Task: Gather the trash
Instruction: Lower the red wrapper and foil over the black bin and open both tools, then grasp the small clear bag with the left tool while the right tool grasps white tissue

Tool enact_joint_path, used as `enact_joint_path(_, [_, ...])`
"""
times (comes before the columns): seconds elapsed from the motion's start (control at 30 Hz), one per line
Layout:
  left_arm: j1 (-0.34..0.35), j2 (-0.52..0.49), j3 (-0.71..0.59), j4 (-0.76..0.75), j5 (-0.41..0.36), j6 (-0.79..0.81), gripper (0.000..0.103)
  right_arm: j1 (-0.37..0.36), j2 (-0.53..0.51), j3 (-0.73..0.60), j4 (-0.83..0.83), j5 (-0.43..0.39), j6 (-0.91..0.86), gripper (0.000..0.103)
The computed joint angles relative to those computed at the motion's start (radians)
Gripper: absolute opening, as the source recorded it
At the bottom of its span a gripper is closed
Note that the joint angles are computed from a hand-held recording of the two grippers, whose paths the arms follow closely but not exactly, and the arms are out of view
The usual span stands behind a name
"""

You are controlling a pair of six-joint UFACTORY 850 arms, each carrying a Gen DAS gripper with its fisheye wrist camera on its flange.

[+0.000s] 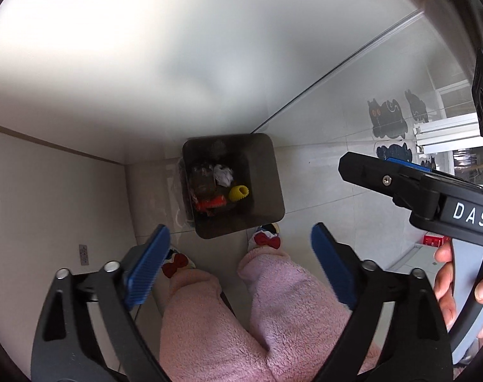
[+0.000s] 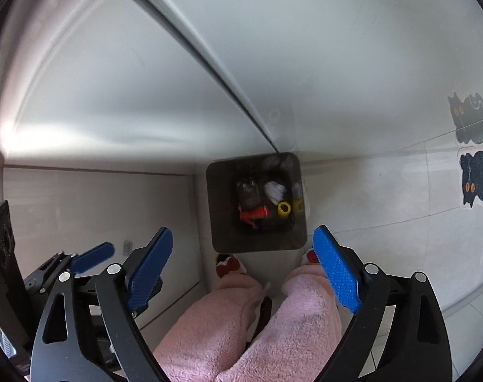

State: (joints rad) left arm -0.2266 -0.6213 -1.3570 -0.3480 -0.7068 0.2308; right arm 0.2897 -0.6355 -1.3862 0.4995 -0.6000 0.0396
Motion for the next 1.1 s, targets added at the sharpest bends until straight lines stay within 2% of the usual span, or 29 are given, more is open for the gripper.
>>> enact_joint_path(0.03, [-0.001, 0.01, 0.004, 0.004, 0.002, -0.002, 0.09, 0.002, 0.007, 0.001, -0.013, 0.0, 0.012, 0.093])
enact_joint_path(0.07, [-0.001, 0.02, 0.008, 0.006, 0.002, -0.005, 0.091, 0.003, 0.018, 0.004, -0.031, 0.001, 0.025, 0.099])
enact_joint_path(0.17, [0.005, 0.055, 0.023, -0.004, 0.002, 0.008, 0.095, 0.008, 0.062, 0.02, -0.095, 0.003, 0.068, 0.1])
enact_joint_path(0.43, [0.029, 0.199, 0.066, -0.026, 0.03, 0.063, 0.095, 0.003, 0.192, 0.055, -0.225, 0.007, 0.154, 0.1])
enact_joint_path(0.67, [0.052, 0.285, 0.045, -0.02, 0.044, 0.065, 0.095, -0.008, 0.299, 0.069, -0.282, 0.032, 0.202, 0.1])
enact_joint_path(0.9, [0.078, 0.269, -0.064, 0.018, 0.03, 0.03, 0.095, -0.017, 0.313, -0.027, -0.367, 0.04, 0.234, 0.1])
enact_joint_path(1.1, [0.095, 0.205, -0.205, 0.073, 0.01, -0.019, 0.095, -0.014, 0.232, -0.181, -0.443, 0.017, 0.236, 0.1])
